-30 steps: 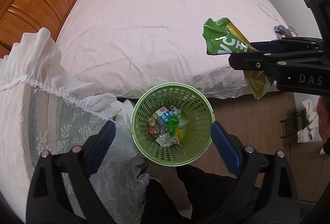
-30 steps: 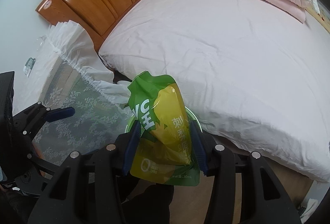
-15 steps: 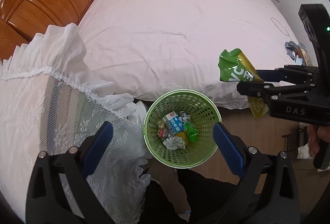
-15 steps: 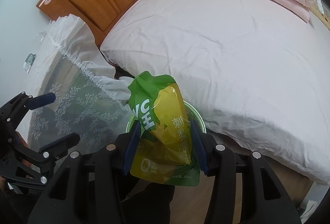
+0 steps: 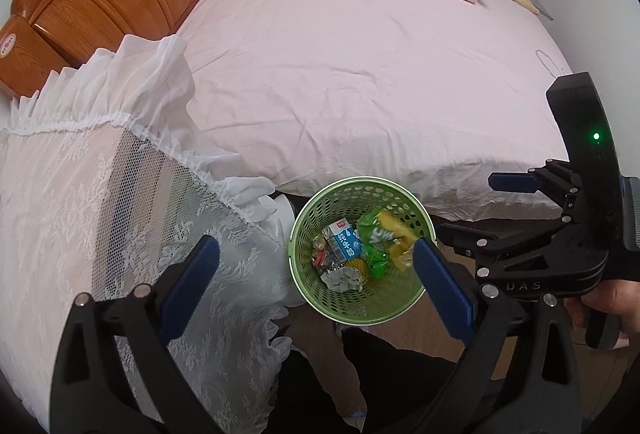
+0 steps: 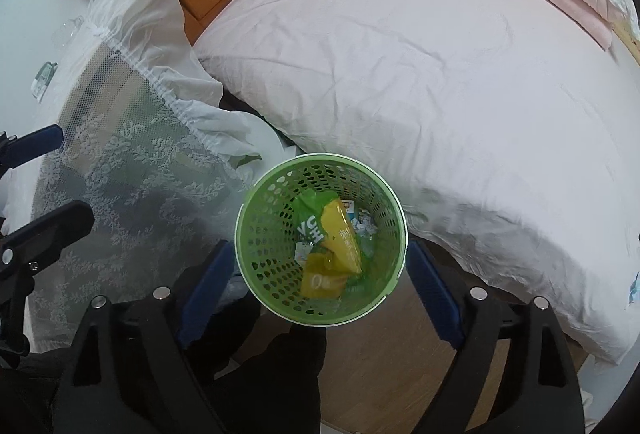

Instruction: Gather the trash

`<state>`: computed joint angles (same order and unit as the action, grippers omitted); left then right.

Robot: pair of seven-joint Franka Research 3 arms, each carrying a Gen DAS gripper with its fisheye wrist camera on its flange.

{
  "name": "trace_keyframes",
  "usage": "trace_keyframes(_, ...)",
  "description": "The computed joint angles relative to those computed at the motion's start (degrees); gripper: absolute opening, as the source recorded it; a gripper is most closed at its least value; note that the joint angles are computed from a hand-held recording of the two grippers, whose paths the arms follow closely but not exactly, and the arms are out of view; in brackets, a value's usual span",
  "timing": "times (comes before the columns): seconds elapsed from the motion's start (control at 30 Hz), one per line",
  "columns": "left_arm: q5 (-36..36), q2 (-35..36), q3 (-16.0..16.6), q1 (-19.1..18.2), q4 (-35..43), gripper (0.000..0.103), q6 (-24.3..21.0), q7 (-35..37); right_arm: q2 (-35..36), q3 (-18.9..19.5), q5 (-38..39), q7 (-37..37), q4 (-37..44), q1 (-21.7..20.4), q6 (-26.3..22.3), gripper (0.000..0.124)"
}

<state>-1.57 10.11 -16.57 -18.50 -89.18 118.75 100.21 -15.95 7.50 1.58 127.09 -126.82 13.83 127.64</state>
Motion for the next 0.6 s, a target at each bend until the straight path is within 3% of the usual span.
trace_keyframes(0.6, -0.5, -2.0, 0.6, 0.9, -1.9, 0.093, 1.3, -2.2, 0.6, 0.2, -0.8, 0.9, 1.3, 0.2, -0.4, 0.091)
